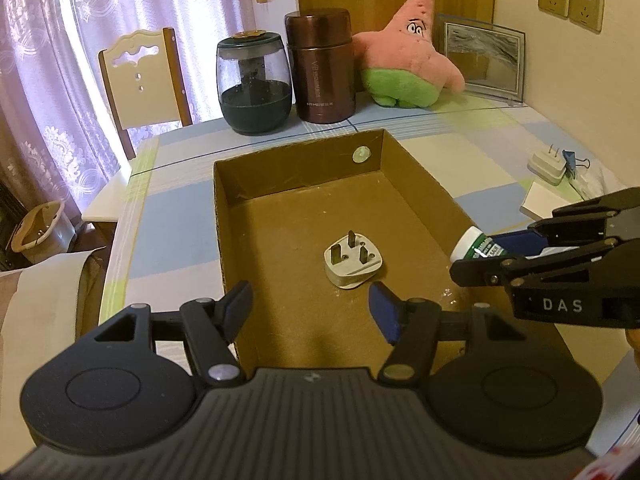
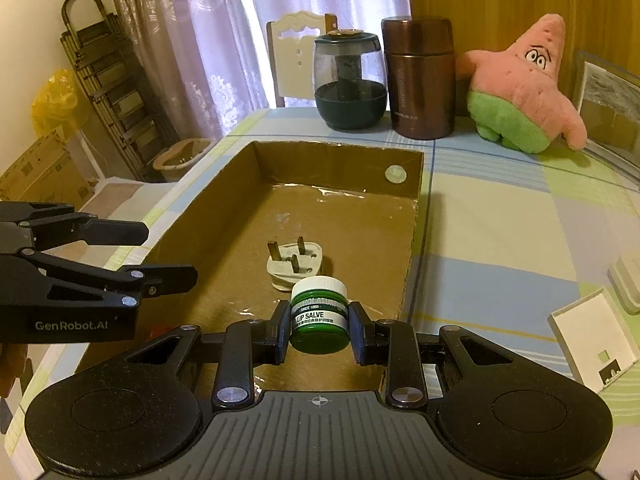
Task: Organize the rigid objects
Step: 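Open the left tool to drop the white plug into the tray, then open the right tool to drop the green lip salve jar into the tray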
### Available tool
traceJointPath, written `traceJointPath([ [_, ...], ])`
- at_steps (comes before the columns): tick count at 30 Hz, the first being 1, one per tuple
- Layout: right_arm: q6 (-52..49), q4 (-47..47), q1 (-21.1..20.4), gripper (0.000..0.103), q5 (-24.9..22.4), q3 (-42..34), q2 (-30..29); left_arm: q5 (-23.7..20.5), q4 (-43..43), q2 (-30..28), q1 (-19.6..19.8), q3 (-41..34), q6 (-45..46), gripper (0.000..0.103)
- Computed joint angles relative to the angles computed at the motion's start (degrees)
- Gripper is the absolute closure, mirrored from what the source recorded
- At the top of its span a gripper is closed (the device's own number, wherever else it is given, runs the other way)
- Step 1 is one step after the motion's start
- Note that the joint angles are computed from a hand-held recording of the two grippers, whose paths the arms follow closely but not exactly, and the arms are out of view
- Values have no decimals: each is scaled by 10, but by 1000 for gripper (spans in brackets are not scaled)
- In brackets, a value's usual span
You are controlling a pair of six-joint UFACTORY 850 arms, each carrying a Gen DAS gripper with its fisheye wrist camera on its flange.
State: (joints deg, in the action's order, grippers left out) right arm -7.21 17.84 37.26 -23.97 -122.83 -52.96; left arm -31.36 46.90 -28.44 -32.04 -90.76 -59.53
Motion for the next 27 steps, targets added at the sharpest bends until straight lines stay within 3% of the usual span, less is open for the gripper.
traceJointPath([
  [6,-51,54,-2,75,13,-1,-3,0,12,4,-1,8,-14,43],
  [7,-52,59,-2,71,17,0,-2,0,13,6,-1,10,-16,43],
  [8,-46,57,-2,55,25,6,2,-1,13,7,-1,12,-18,42],
  [10,-48,65,-2,35,51,29,16,-5,18,11,-1,17,-27,39],
  [12,-83,102,-5,35,64,46,28,-7,28,16,-2,24,-40,38],
  [16,-72,87,-7,35,75,74,53,-11,36,25,-8,32,-54,38],
  [27,73,-34,-13,35,142,242,181,-26,73,46,-50,36,-107,30],
])
